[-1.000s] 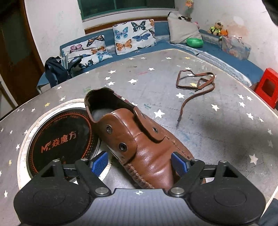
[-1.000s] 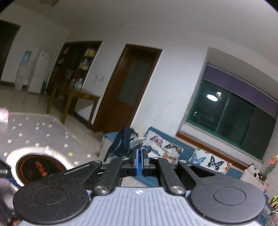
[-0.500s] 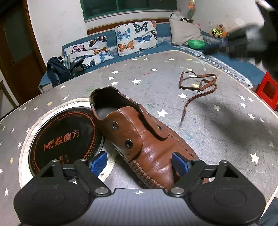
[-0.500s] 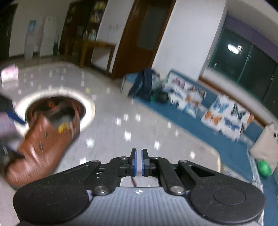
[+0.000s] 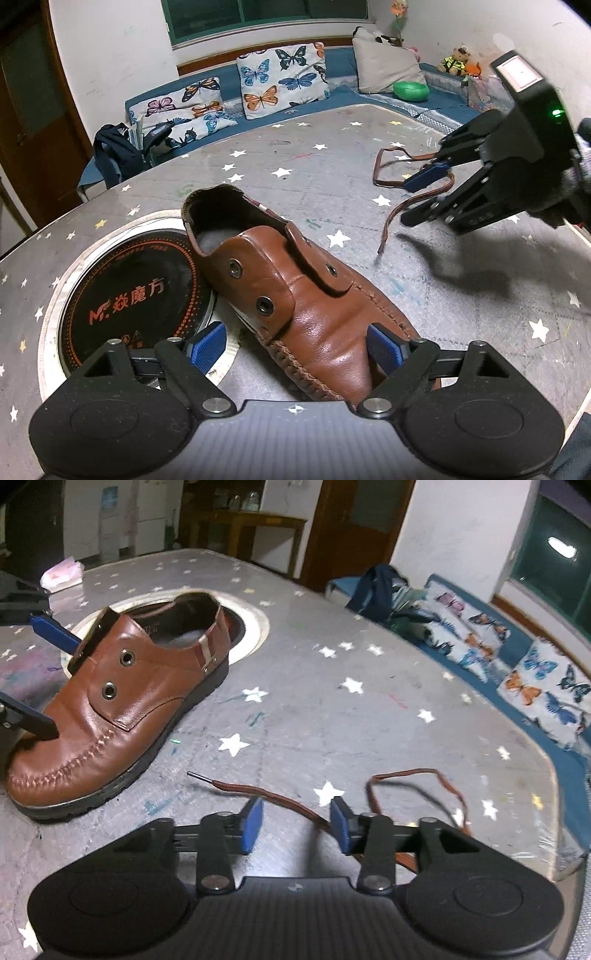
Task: Lace up shoes with both hands
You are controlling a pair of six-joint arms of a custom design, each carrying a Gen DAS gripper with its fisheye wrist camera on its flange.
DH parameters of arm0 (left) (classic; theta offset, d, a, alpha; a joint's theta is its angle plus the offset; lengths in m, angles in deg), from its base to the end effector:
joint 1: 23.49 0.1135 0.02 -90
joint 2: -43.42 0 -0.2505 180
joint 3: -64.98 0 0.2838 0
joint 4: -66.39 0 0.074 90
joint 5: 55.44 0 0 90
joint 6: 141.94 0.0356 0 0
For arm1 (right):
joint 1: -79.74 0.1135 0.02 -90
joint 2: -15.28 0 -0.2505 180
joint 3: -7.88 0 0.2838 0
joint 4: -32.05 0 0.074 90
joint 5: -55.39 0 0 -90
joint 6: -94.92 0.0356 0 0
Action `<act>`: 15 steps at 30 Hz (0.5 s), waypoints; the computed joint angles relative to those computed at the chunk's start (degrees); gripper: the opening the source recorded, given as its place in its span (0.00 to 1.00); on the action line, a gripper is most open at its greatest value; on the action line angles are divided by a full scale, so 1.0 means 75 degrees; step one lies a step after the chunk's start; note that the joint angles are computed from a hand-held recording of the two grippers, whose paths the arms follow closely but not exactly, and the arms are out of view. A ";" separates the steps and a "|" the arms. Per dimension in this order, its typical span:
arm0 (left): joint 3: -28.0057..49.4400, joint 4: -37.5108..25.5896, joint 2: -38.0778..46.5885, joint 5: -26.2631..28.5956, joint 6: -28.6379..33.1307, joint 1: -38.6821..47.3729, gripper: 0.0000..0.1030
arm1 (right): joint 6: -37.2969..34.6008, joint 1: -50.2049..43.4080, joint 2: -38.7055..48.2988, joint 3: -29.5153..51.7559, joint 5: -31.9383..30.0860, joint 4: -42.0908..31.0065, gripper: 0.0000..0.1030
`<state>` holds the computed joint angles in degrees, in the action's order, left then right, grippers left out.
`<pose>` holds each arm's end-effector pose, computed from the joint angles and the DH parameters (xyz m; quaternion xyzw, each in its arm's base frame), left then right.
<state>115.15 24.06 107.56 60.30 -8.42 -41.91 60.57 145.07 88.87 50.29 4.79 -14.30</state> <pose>0.2276 -0.0921 0.1822 0.5355 0.7668 -0.1467 0.3222 0.1098 0.1850 0.1077 -0.0425 0.9357 -0.0761 0.3420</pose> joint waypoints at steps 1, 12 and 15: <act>0.0000 -0.0001 0.0002 0.0001 0.0010 -0.0002 0.85 | -0.0184 -0.0176 -0.0076 -0.0108 -0.0145 0.0217 0.46; 0.0042 0.0038 0.0090 0.0057 0.0017 0.0013 0.86 | 0.0561 -0.0483 -0.1046 -0.0803 -0.0719 0.0675 0.11; 0.0049 0.0064 0.0136 0.0061 0.0020 -0.0005 0.86 | 0.0776 -0.0172 -0.0756 -0.0480 -0.0736 0.0372 0.08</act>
<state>115.52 24.53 108.58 60.76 -8.27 -41.95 66.39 143.78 83.19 46.69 -0.72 -11.51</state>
